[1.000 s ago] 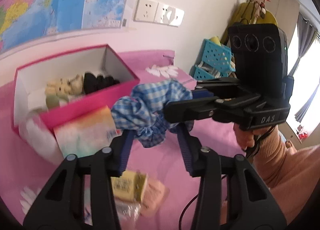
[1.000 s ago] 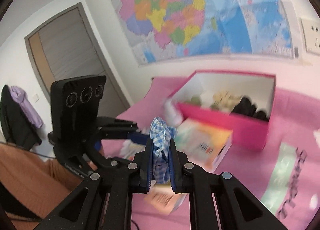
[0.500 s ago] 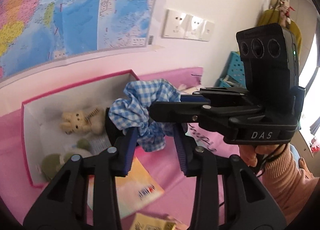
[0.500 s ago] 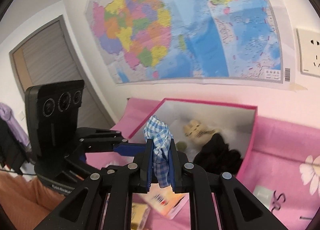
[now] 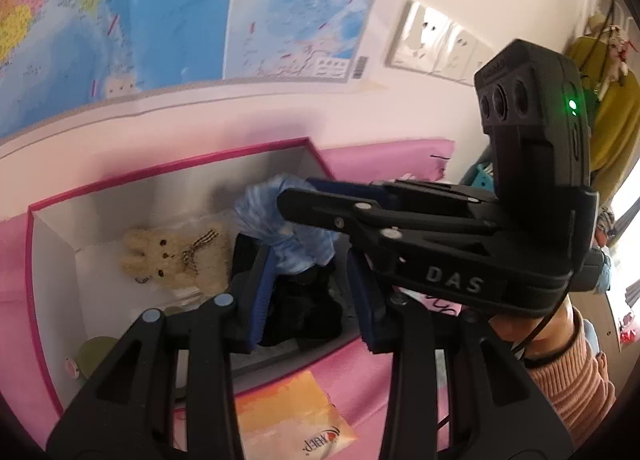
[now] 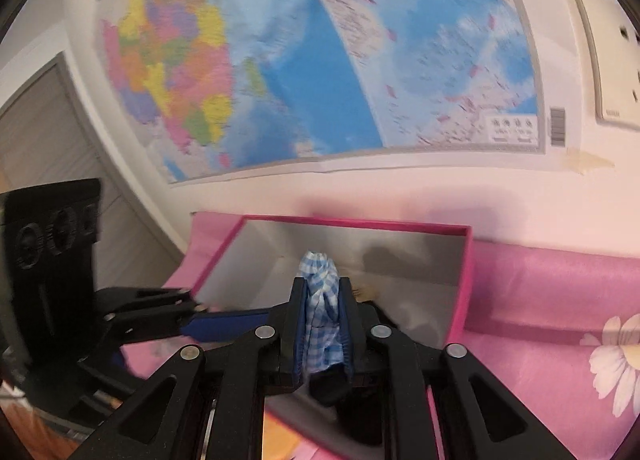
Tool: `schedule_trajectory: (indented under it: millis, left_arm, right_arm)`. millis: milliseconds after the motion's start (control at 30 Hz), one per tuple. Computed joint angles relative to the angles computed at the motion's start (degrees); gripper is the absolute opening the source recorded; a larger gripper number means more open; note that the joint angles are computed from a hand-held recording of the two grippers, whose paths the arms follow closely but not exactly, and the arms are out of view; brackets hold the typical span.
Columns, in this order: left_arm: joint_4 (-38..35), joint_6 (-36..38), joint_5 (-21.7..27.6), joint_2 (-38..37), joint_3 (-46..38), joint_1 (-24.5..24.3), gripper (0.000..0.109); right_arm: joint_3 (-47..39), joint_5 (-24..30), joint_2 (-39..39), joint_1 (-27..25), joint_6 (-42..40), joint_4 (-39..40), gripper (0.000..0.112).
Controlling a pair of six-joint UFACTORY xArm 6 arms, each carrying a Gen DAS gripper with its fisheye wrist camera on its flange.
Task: Organize soft objects
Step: 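Carry the scrunchie into the pink box and open the right gripper, then reach the right gripper to the floral pink tissue pack and grasp it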
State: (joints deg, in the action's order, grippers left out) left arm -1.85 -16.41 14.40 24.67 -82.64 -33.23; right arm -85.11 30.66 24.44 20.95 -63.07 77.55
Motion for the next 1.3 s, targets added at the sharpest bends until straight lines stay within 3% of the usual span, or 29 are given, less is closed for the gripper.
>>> schedule_trajectory:
  millis: [100, 300, 433, 667, 767, 867, 1067, 1300]
  left_arm:
    - [0.30, -0.99, 0.80, -0.14, 0.29, 0.15, 0.042]
    - [17.63, -14.38, -1.45, -4.82, 6.38, 0.38, 0.045]
    - [30.43, -24.63, -4.71, -10.15, 12.91, 0.78, 0.045]
    - [52.90, -45.68, -10.36, -22.45, 26.01, 3.17, 0.051]
    - [59.19, -53.07, -10.82, -27.02, 30.50, 4.38, 0.052]
    - [64.09, -59.59, -11.31, -31.78, 36.09, 5.43, 0.052]
    - [67.61, -67.34, -9.67, -36.10, 44.10, 4.90, 0.052]
    - [66.29, -70.33, -8.61, -38.84, 50.68, 3.40, 0.052]
  right_arm:
    - [-1.80, -4.35, 2.31, 0.85, 5.74, -4.35, 0.029]
    - [2.41, -14.40, -0.31, 2.78, 3.88, -2.88, 0.041]
    - [6.16, -15.13, -3.71, 2.71, -2.41, 3.05, 0.042]
    - [15.84, -5.18, -12.95, 1.56, -12.72, 11.30, 0.051]
    - [19.51, 2.41, -16.21, 0.28, -13.15, 11.35, 0.052]
    - [23.86, 5.91, -19.85, 0.59, -15.08, 12.47, 0.052]
    - [29.81, 9.27, -24.30, 3.40, -16.97, 13.23, 0.053]
    - [34.68, 8.64, -25.50, 8.08, -17.40, 13.00, 0.053]
